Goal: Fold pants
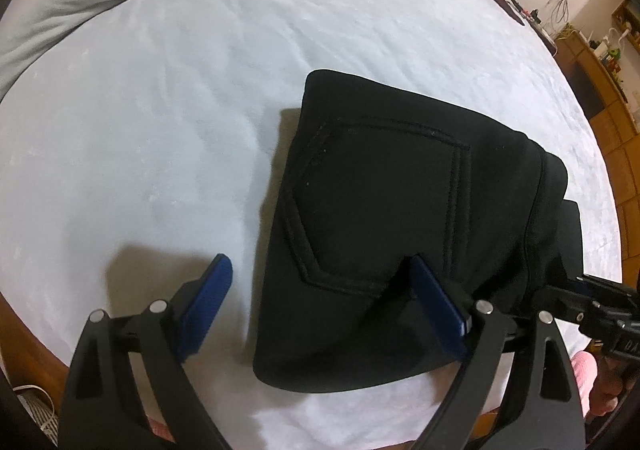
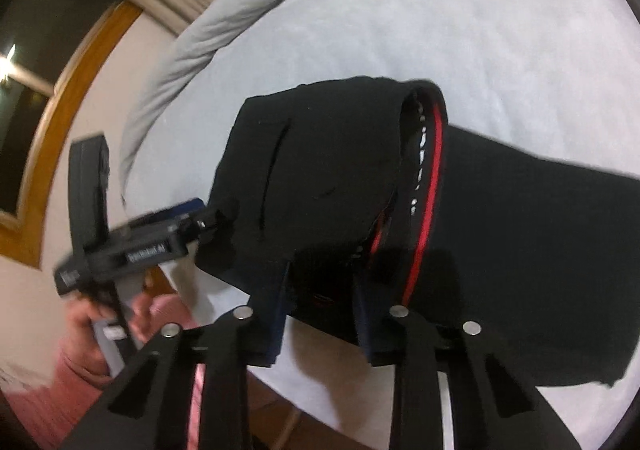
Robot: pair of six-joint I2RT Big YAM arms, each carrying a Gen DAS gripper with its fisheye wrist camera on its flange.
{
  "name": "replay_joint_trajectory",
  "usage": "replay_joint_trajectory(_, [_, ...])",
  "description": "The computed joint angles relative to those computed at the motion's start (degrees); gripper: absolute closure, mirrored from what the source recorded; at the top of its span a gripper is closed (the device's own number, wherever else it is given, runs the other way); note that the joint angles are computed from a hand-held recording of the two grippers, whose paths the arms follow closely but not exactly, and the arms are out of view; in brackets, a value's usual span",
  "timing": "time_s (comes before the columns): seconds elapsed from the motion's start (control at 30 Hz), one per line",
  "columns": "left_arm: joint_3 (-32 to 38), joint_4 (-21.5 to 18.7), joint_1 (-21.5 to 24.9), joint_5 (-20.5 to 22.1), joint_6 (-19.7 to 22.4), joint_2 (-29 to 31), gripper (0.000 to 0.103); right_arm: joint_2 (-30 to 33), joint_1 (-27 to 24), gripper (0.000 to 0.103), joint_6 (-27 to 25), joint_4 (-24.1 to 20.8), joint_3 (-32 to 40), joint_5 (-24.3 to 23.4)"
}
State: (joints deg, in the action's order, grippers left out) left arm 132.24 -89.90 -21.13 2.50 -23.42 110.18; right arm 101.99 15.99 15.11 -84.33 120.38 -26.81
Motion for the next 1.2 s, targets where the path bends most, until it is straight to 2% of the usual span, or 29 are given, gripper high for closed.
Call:
replay_joint_trajectory(0.07, [0.0,0.0,-0.4,-0.8,0.5,0.0,0.013,0.0,0.4,0.075,-0.1,0.1,0.1,0.8])
replay_joint_trajectory(0.1, [0.1,0.0,-0.5,-0.9,0.7,0.1,0.013,0.0,0.6,0.090,-0.1,0.5,0.1,0.5])
replay_joint_trajectory(0.13, [0.3,-0.2,-0.6,-0.8,0.7,0.3,0.013,0.0,0.7,0.097,-0.3,0.6,0.2,-0.8])
replay_joint_trajectory(0.17, [0.2,-0.2,-0.6,-0.7,0.4,0.2,0.013,-0.2,0.7,0.099,-0.3,0.7,0.2,-0.9])
replay_joint_trajectory(0.27, [0.1,0.2,-0.1,-0.1,0.6,-0.2,0.013,-1.7,0.5,0.099,-1.7,1.4,0.3,0.4])
replay_joint_trajectory(0.37, [-0.4,1.5,0.2,-0.6,1.0,-1.1,0.012,-4.2,-1.9,0.099,-0.1,2.6,-0.8,-2.6])
replay_joint_trajectory(0.47, [-0.1,0.7,-0.4,-2.1,2.2,-0.7,0.012,-3.7,-2.2,0.099,-1.5,-2.0,-0.9,1.5])
replay_joint_trajectory(0.53, [0.6,-1.0,-0.9,-2.5,2.9,0.6,0.012,-2.7,-2.4,0.099,-1.1,-4.6,-3.5,0.5])
replay_joint_trajectory(0.63, [-1.2,-0.2,-0.9,-1.4,2.7,0.5,0.010,-3.4,-2.6,0.099,-1.1,-2.0,-7.0,0.0])
replay_joint_trajectory(0.67, [-1.6,0.0,-0.7,-1.0,2.4,0.2,0.010,-3.5,-2.8,0.096,-1.1,-1.8,-6.8,-0.5])
replay_joint_trajectory(0.73, [-1.2,-0.1,-0.4,-0.3,2.3,0.1,0.010,-3.6,-3.1,0.082,-1.5,-2.2,-5.6,-0.4])
replay_joint_trajectory(0.8, [-1.1,0.0,-0.6,-0.4,2.7,-0.2,0.011,-4.9,-3.6,0.052,-2.0,-0.9,-5.6,0.9])
replay_joint_trajectory(0.9, [-1.1,0.2,-0.5,0.6,2.9,-0.5,0.011,-5.7,-5.1,0.027,-0.9,0.8,-5.7,0.5])
replay_joint_trajectory(1.0, [-1.0,-0.1,0.0,4.1,1.9,-0.4,0.011,-4.0,-6.3,0.023,1.4,-0.3,-5.3,-1.6])
replay_joint_trajectory(1.13, [-0.7,-0.6,0.0,3.9,3.0,-0.1,0.011,-2.0,-7.1,0.022,2.7,-1.2,-6.5,-4.1])
replay_joint_trajectory(1.2, [-1.2,-0.7,0.1,4.1,3.2,-0.3,0.011,-2.1,-7.7,0.017,3.2,-0.1,-8.1,-5.5])
